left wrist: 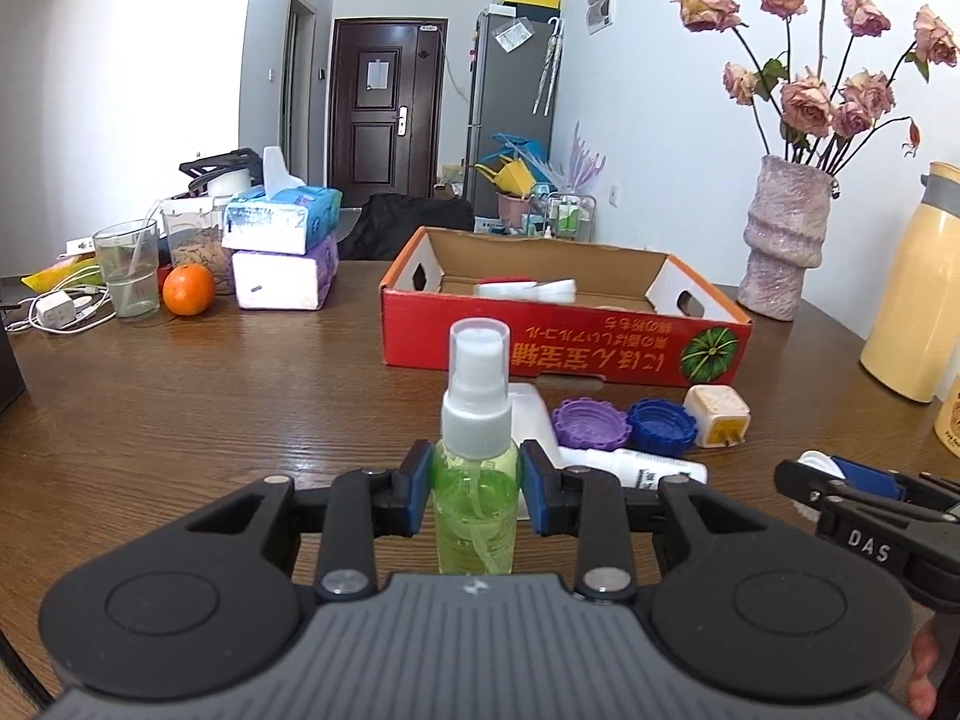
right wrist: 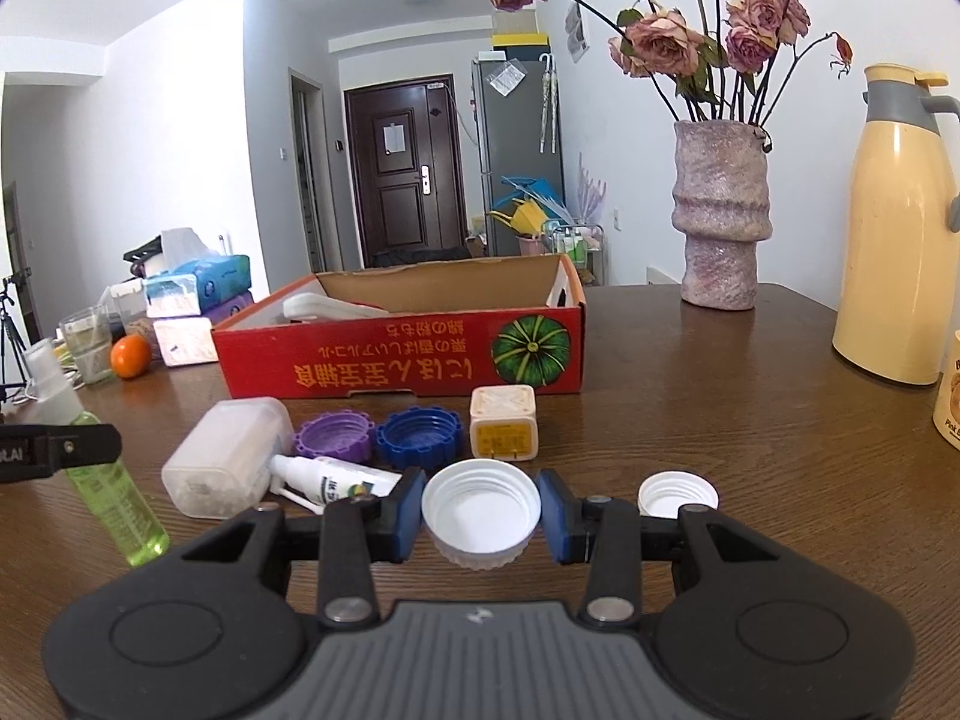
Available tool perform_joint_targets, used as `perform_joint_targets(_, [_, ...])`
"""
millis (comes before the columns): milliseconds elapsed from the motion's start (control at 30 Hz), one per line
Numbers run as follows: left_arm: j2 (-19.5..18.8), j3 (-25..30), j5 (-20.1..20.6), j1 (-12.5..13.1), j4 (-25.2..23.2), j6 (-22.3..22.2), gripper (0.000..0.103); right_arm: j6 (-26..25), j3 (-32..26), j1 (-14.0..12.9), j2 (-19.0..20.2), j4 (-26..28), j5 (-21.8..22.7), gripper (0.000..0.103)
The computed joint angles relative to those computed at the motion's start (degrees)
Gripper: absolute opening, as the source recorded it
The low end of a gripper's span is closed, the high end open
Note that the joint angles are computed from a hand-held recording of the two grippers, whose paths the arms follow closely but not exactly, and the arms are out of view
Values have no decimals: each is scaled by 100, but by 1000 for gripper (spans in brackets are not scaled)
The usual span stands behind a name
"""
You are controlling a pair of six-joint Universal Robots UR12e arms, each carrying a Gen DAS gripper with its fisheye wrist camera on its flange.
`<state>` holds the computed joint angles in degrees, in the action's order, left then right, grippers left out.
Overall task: Organize rigid objects
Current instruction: 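Close the left gripper on the green spray bottle and lift it upright, then carry the spray bottle and white cap over the red box with both grippers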
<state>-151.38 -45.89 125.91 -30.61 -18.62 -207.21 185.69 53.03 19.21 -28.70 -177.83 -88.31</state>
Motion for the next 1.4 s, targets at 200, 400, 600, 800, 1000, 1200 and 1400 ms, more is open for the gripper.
perform_joint_targets(200, [-74,195,-41,-17,-39,-14,32,3,-18,-16,-11,-82,131,39])
perform_joint_targets(400, [-164,458,7,-23,-101,44,32,-19,-109,-23,7,-128,194,39])
perform_joint_targets(600, [-324,848,-1,-9,-263,118,32,-92,-238,-33,41,-159,203,39])
perform_joint_targets(800, [-503,1274,13,9,-402,180,32,-124,-480,-36,132,-110,186,39])
perform_joint_targets(1000, [-759,1854,30,29,-578,280,32,-176,-783,-37,251,-38,194,39])
perform_joint_targets(1200, [-1126,2639,24,53,-801,379,32,-229,-1129,-35,403,22,173,39])
perform_joint_targets(1400, [-1703,3820,29,77,-1320,325,32,-263,-1522,-24,587,156,134,39])
